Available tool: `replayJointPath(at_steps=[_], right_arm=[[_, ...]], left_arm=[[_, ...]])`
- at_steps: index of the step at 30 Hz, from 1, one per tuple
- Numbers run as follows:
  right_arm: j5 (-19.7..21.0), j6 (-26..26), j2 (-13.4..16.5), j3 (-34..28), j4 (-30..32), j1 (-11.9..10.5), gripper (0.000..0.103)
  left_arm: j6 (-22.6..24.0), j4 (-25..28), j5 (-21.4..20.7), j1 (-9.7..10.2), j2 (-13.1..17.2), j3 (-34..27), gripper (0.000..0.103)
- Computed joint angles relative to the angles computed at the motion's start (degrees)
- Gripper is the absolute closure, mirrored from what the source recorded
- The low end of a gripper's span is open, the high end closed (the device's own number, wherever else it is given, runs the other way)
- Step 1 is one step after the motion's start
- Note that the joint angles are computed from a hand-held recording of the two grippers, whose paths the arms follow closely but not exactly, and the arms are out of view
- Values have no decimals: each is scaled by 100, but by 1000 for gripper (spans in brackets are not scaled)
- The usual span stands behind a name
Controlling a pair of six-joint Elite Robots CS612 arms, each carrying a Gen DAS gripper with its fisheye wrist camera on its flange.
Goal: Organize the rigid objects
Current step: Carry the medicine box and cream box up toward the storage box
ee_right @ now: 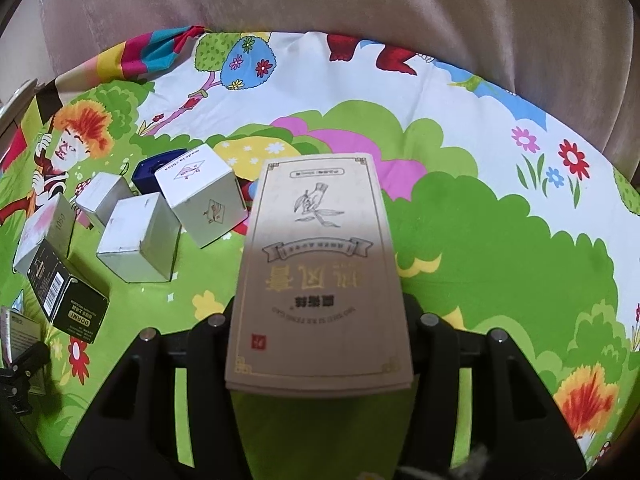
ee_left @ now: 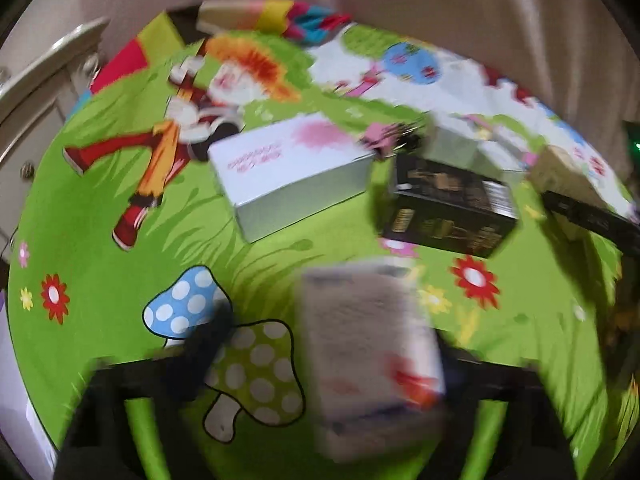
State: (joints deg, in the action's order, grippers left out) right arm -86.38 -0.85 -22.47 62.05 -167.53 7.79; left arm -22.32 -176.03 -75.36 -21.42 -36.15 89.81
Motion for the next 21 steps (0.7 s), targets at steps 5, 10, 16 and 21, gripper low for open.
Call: replayJointPath(at_steps=[5,10,16,21], right_arm=[[-332,423,-230,515,-330,17,48],[-402,1376,-850,2054,-1651,138,48],[-1254,1482,-1439,3438,-4121,583,48],[-2263,482,-1704,4004,-7005,1084,48]], left_arm=[[687,-555,-921,104,-150,405,62],[852,-781,-1404,138,-288,692,62],[1305,-2890,-1285,-59,-734,1385,62],[1706,-5150,-907,-278,-1075,1995,62]])
